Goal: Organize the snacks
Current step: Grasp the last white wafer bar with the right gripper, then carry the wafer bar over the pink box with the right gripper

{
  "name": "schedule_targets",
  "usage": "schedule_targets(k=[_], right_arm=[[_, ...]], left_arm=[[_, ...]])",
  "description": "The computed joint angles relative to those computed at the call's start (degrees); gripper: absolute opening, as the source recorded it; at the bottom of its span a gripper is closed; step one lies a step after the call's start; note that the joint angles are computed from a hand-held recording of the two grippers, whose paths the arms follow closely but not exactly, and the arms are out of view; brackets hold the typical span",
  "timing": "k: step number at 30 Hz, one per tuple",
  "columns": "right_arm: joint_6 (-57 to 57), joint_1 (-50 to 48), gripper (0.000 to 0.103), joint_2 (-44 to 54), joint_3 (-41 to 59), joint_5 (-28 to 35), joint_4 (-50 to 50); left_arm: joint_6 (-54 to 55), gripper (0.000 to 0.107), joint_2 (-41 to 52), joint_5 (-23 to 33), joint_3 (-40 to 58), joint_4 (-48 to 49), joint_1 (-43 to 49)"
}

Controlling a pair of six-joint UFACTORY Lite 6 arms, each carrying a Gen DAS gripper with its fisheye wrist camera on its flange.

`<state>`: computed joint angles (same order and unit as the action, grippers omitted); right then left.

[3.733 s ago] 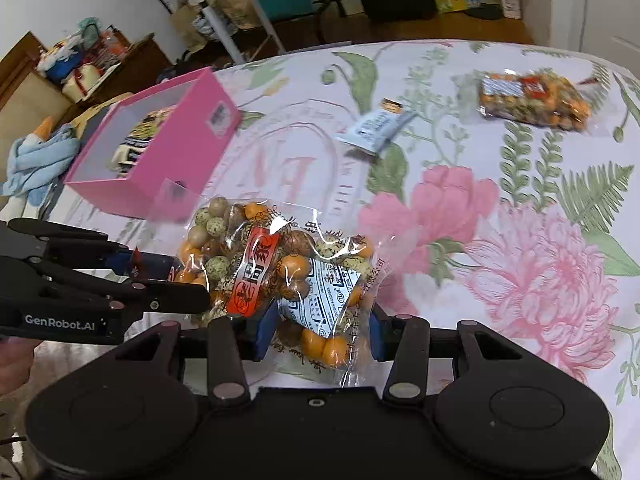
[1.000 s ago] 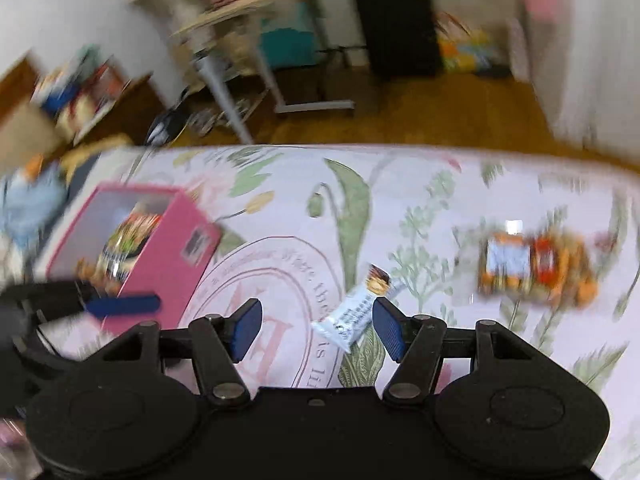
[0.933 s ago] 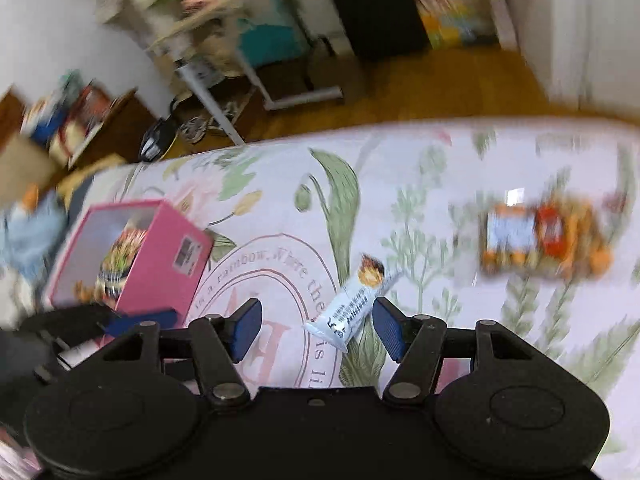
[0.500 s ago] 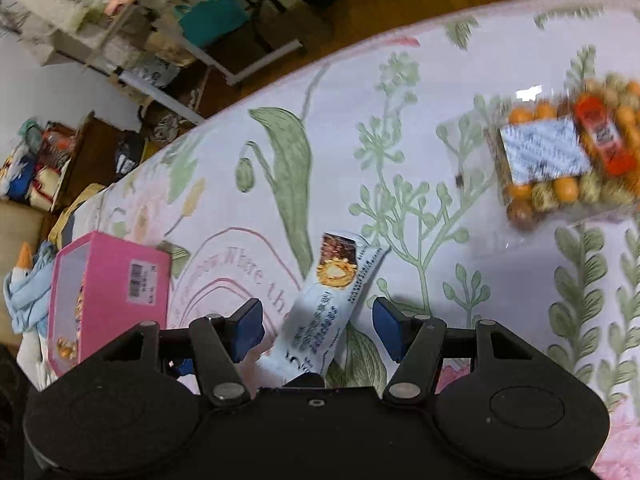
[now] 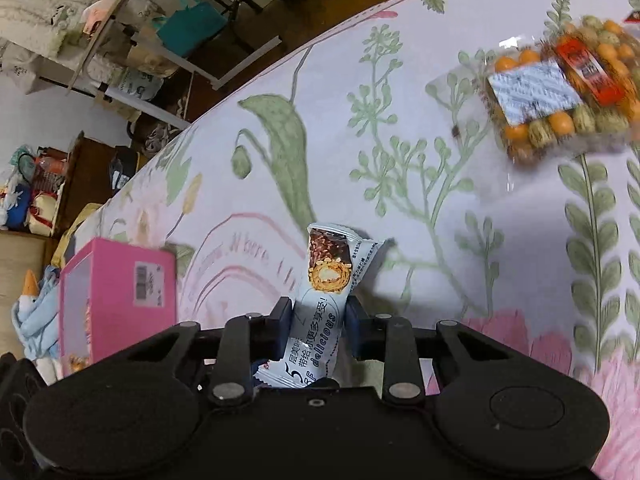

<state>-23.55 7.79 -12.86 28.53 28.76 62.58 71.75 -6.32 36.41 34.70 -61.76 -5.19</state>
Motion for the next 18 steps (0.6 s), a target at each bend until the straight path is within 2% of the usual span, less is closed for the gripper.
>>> schedule_targets(k=[6, 9, 14, 18], right_arm=[[13.3, 3.3, 0.033, -5.0, -0.7, 6.0, -9.5], [19.9, 7.8, 0.033, -7.1, -0.7, 7.3, -14.0], [21.2, 14.5, 0.033, -9.1, -0.3, 7.3, -14.8], [23.7, 20.9, 0.033, -11.1, 1.9, 6.4, -16.4]], left_arm=[[-14.8, 0.037, -7.7, 8.4, 0.3, 16.3, 2.2], [-18.5, 0.037, -12.9, 11.2, -1.9, 21.0, 2.8], [-21.2, 0.036, -20.8, 16.8, -5.3, 25.8, 7.3], [-19.9, 0.035, -26.7, 23.8, -4.8, 28.2, 14.3]])
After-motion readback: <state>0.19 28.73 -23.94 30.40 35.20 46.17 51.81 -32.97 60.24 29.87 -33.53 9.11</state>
